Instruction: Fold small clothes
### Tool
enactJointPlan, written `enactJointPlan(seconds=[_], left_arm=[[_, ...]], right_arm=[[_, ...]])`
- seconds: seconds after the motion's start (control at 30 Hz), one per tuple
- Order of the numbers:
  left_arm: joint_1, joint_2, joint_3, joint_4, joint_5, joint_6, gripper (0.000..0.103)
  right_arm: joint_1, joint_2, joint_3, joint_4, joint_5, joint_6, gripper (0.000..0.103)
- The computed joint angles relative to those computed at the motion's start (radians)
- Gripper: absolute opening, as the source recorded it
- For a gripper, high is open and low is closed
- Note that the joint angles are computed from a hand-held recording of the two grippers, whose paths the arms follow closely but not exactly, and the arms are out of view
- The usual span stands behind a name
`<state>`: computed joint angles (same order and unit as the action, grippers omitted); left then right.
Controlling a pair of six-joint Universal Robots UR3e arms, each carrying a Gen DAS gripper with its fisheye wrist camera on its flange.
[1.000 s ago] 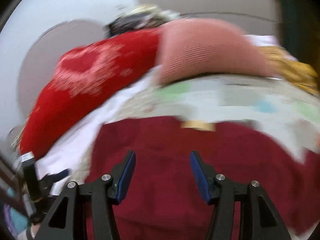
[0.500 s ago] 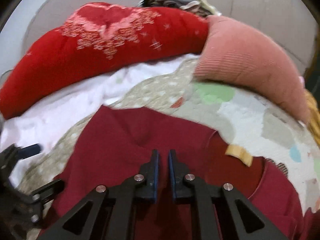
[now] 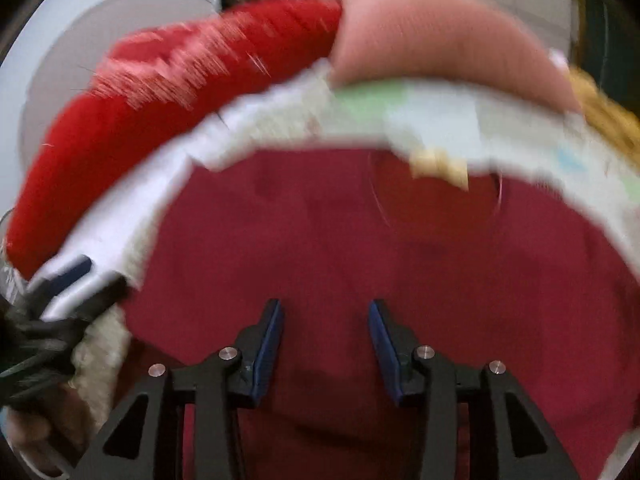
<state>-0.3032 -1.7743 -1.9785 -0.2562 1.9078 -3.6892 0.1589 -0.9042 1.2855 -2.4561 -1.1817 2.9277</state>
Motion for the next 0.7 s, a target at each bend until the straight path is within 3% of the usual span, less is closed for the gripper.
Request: enactJointPlan(seconds=[0.1, 0.17, 0.23, 0.3, 0.37, 0.4, 0.43, 0.47, 0.5, 0.63, 0.7], left_arm=[[-0.010, -0.045, 0.050, -0.046, -0.009, 0.025, 0.102], [-0.001, -0.056, 0.061, -0.071, -0.022, 0.022, 0.102], [0.014, -0.053, 0.054, -0.076, -0.045, 0.012, 0.102], [0.016, -0.057, 0.055, -0.077, -0.046, 0.004, 0.102], [0.001, -0.071, 0.069, -0.087, -0.025, 0.001, 0.102], [-0.008, -0.079, 0.078, -0.094, -0.011, 0.001, 0.102], [-0.014, -0.087, 0.087, -0.100, -0.001, 0.001, 0.102], [-0.021, -0.097, 0.099, -0.109, 0.010, 0.002, 0.102], [-0.023, -0.102, 0.104, -0.112, 0.015, 0.002, 0.102], [-0.019, -0.106, 0.100, -0.103, 0.012, 0.003, 0.102], [-0.017, -0.108, 0.100, -0.104, 0.008, 0.003, 0.102]], right_arm=[[-0.034, -0.072, 0.059, -0.004, 0.018, 0.010, 0.043], [-0.086, -0.164, 0.170, -0.098, 0.015, 0.009, 0.045], [-0.120, -0.224, 0.227, -0.164, -0.094, 0.032, 0.052], [-0.141, -0.234, 0.234, -0.207, -0.280, 0.084, 0.064], [-0.150, -0.185, 0.198, -0.225, -0.414, 0.110, 0.066], [-0.156, -0.159, 0.169, -0.200, -0.434, 0.101, 0.064], [-0.164, -0.137, 0.140, -0.163, -0.429, 0.084, 0.046], [-0.174, -0.121, 0.116, -0.120, -0.385, 0.058, 0.015], [-0.185, -0.124, 0.115, -0.094, -0.349, 0.039, 0.007], [-0.186, -0.148, 0.192, -0.261, -0.373, 0.045, 0.007], [-0.167, -0.097, 0.154, -0.267, -0.441, 0.047, 0.007]])
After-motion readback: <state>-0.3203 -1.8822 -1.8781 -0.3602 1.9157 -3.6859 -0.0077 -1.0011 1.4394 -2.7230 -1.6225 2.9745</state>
